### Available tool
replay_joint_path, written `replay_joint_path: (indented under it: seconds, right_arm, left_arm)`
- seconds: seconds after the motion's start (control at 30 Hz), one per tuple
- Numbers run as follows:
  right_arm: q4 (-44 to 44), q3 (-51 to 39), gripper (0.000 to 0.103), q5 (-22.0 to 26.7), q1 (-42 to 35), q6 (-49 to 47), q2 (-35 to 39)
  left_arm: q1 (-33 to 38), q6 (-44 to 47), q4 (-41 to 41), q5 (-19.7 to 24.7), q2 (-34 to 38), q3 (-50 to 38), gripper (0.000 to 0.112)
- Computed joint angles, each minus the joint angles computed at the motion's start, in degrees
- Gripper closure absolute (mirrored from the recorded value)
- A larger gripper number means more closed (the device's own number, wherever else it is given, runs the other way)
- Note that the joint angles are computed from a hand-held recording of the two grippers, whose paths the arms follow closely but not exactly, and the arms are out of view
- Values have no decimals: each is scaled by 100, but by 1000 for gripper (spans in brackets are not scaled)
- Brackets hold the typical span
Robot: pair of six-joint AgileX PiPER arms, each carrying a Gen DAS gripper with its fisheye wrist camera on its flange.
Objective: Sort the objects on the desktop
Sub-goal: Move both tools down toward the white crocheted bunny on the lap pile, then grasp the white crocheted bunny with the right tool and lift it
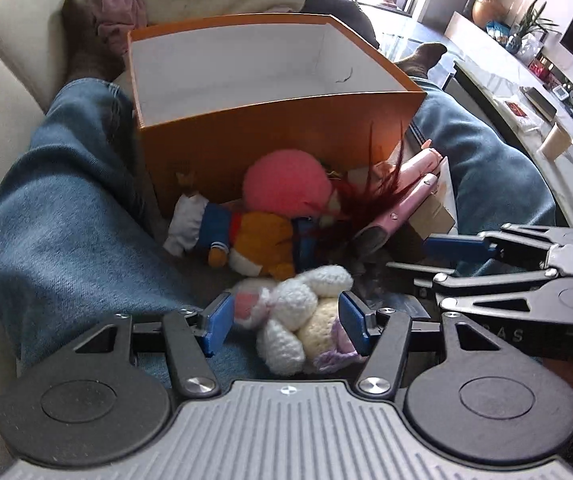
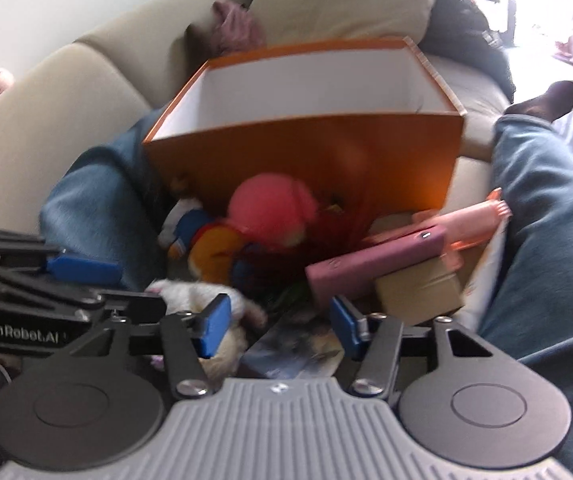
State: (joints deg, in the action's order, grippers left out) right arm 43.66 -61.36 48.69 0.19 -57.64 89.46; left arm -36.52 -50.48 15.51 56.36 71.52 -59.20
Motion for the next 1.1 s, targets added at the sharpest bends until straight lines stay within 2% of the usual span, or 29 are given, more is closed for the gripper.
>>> replay_joint_path:
  seconds: [0.07,0.13,0.2,0.23,0.37,0.4,0.47,0.53,0.57,0.67,0.83,0.93,1.1]
  right_arm:
    - [-49,-10,47,23,85,-33,36]
    - [-117,-48,52,60,170,-40,105]
    - [-333,-74,67,2,279,66,156]
    - [-419,-85,69,-25,306,102,184]
    - [-367,-167,70,52,235,87,313]
    - [-341,-176,70,37,220,74,333]
    - [-336,-230,70,42,218,75,397]
    - [-347,-274,69,85,240,56,444]
    - [-335,-297,66,140,244,14,454]
    - [-232,-326,62,325,264,-301,407]
    - [-50,-313,41,636,395,-1118,181]
    - [-490,-313,40,543,766,-1041,234]
    - [-1242,-228,40,237,1348,-811,480]
  left_arm:
    - [278,283,-377,-110,-48,47,44]
    - [456,486,-646,-186,25,56,44]
    - [541,611,-829,-198,174,38,44]
    - [589,651,-921,-256,211,63,44]
    - [958,879,-1442,-539,347,199,45]
    - [1068,987,-1631,-657,348,272,52]
    - [1164,1098,-1845,-801,308,375,56]
    - [1117,939,-1722,-816,228,414,66]
    - [1076,786,-1578,-773,185,412,78]
    - [1035,627,-1380,-656,26,415,79]
    - [537,-94,-314,-97,-67,143,79]
    - [380,-272,18,145,-85,60,78]
    - [462,-223,-21,132,-179,153,77]
